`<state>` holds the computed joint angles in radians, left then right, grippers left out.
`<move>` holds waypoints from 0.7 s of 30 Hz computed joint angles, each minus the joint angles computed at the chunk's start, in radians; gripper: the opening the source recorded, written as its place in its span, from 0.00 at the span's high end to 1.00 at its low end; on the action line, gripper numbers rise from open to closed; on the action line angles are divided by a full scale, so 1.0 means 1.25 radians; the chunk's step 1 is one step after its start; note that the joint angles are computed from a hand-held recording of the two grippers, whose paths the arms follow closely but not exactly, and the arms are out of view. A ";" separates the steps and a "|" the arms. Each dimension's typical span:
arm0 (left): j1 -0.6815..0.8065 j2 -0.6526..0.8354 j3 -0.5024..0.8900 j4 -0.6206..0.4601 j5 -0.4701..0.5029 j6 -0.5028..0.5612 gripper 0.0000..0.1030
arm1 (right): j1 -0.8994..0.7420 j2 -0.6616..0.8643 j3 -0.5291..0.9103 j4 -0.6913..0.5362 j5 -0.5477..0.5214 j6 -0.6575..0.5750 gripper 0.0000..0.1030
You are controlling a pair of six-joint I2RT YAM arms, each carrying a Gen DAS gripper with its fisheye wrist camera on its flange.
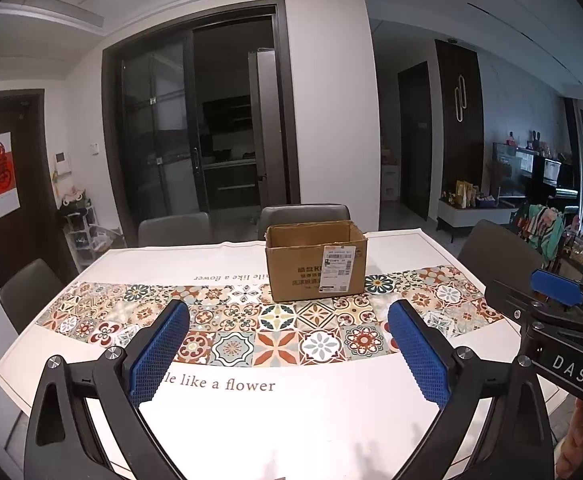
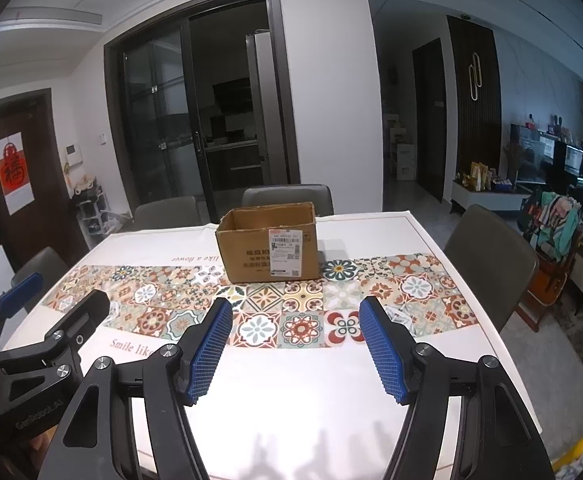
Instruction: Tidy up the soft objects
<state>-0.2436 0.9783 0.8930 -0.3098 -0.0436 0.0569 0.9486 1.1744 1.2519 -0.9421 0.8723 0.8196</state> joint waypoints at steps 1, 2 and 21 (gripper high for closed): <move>0.000 0.000 0.000 0.000 -0.001 -0.001 0.02 | -0.002 0.000 0.000 0.002 -0.002 -0.003 0.35; -0.001 -0.004 -0.003 0.001 -0.004 -0.002 0.01 | 0.000 0.002 0.002 0.000 -0.001 -0.001 0.35; -0.007 -0.006 -0.007 0.005 -0.021 -0.003 0.01 | 0.010 0.009 0.007 -0.007 0.002 0.011 0.35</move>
